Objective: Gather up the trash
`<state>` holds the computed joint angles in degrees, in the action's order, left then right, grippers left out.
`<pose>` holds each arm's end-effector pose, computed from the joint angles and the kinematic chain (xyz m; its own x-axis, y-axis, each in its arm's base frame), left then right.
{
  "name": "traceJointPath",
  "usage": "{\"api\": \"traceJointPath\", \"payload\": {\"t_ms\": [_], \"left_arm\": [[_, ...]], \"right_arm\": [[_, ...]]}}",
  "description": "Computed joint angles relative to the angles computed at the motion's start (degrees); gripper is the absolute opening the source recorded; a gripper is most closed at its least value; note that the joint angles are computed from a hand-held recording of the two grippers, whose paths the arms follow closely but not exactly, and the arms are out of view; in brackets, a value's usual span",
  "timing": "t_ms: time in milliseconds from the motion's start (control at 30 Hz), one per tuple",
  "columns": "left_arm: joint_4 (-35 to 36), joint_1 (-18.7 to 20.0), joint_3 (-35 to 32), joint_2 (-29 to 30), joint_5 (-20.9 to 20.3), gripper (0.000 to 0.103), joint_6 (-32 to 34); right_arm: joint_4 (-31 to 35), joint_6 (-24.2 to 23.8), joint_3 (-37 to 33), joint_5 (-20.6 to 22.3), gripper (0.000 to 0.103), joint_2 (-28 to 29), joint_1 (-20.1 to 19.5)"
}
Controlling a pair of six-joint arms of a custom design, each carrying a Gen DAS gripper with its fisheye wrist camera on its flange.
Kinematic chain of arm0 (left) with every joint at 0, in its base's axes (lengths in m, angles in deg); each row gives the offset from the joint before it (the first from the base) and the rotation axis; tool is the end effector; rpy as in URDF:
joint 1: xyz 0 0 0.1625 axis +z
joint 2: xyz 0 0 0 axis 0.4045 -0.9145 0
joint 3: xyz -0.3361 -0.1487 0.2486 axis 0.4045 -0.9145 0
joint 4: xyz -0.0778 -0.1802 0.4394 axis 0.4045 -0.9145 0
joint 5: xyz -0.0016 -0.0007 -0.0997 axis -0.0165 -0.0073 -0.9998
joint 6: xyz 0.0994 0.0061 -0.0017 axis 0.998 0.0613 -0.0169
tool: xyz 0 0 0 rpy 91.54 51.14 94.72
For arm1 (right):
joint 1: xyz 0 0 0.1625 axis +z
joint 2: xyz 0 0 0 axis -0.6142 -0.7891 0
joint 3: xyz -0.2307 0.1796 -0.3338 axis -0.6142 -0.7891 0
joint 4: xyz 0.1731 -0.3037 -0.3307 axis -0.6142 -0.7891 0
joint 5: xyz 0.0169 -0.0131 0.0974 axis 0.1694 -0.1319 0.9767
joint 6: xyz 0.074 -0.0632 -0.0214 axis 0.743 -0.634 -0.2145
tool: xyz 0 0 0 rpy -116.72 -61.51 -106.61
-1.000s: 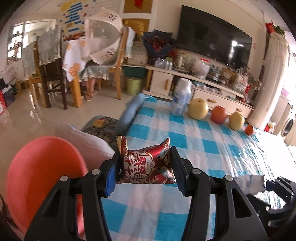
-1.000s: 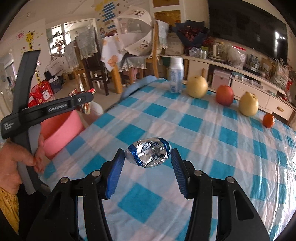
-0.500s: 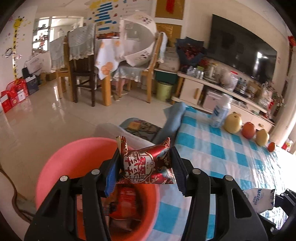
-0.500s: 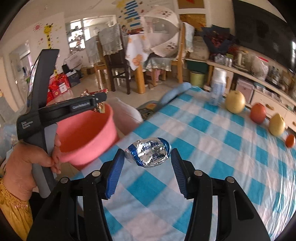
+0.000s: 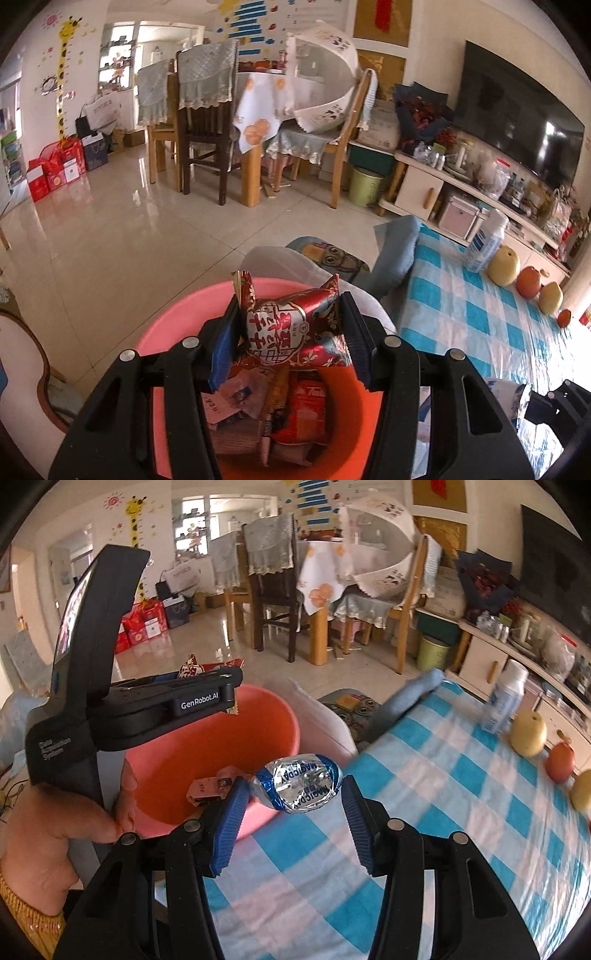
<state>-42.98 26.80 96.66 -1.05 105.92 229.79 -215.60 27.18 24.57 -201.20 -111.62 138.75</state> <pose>-0.3067 -0.7113 0.1234 -0.7835 -0.0230 -0.6209 0.4831 0.6058 -0.6321 0.2141 -0.6220 0.2236 -0.6878 -0.3256 0.6488 -0.6726 0.6221 -0.4009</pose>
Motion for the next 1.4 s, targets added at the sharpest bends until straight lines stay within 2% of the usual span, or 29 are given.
{"api": "traceJointPath", "payload": {"t_ms": [133, 167, 200, 233, 367, 567, 633, 700, 867, 900, 933, 967, 1000, 1067, 1167, 1300, 1400], "left_arm": [[-0.3, 0.7, 0.9, -1.2, 0.0, 0.054, -1.4], [-0.4, 0.8, 1.1, -1.5, 0.0, 0.054, -1.6], [-0.4, 1.0, 1.2, -1.7, 0.1, 0.054, -1.9], [-0.3, 1.1, 1.3, -1.8, 0.1, 0.054, -2.2], [1.0, 1.5, 0.8, -1.6, 0.0, 0.054, -4.0], [2.6, 2.0, 0.0, -1.3, 0.1, 0.054, -6.0], [3.6, 2.0, -0.5, -0.7, 0.2, 0.054, -6.8], [4.7, 1.9, -1.3, 0.0, -0.2, 0.054, -7.0], [6.5, 2.0, -2.3, 0.9, -0.7, 0.055, -8.0], [6.9, 2.0, -2.5, 1.1, -0.8, 0.057, -8.4], [7.3, 2.0, -2.7, 1.3, -1.0, 0.062, -8.8], [7.6, 2.0, -3.1, 1.5, -1.2, 0.065, -9.0], [8.4, 1.9, -3.6, 2.0, -1.5, 0.068, -9.4], [10.8, 1.8, -5.4, 3.4, -2.5, 0.085, -10.6], [11.5, 1.7, -5.9, 3.7, -2.9, 0.086, -10.7], [9.8, 1.4, -4.8, 3.0, -3.7, 0.090, -10.2], [6.6, 0.9, -3.1, 1.8, -3.4, 0.092, -8.5]], "right_arm": [[0.2, 0.0, -2.1, 0.7, 0.052, 1.6, 0.6], [0.4, -0.1, -2.7, 0.9, 0.045, 2.1, 0.8], [0.5, -0.6, -3.0, 1.2, 0.015, 2.4, 1.0], [1.3, -0.7, -3.4, 1.4, 0.011, 2.7, 1.1], [3.2, -0.9, -5.2, 0.5, 0.012, 4.9, 1.2], [2.4, 2.6, -4.4, 1.3, 0.012, 5.0, -0.8], [2.0, 3.6, -4.0, 1.5, 0.015, 4.5, -1.3], [1.8, 4.0, -3.7, 1.7, 0.023, 4.1, -1.8], [0.7, 4.4, -3.3, 1.4, 0.024, 3.5, -2.6], [0.1, 4.4, -3.0, 1.3, 0.028, 3.2, -2.8], [-0.6, 4.5, -2.6, 1.2, 0.035, 3.0, -3.0], [-1.0, 4.8, -2.4, 1.2, 0.050, 2.8, -3.2], [-1.5, 5.4, -2.0, 1.3, 0.058, 2.5, -3.5], [-2.3, 6.5, -1.3, 1.5, 0.058, 1.9, -4.2], [-2.3, 7.8, -0.5, 1.2, 0.059, 1.1, -4.8], [-3.5, 9.0, 0.7, 1.4, 0.072, 0.0, -5.2], [-4.5, 9.6, 1.5, 1.1, 0.073, -0.8, -5.5]]}}
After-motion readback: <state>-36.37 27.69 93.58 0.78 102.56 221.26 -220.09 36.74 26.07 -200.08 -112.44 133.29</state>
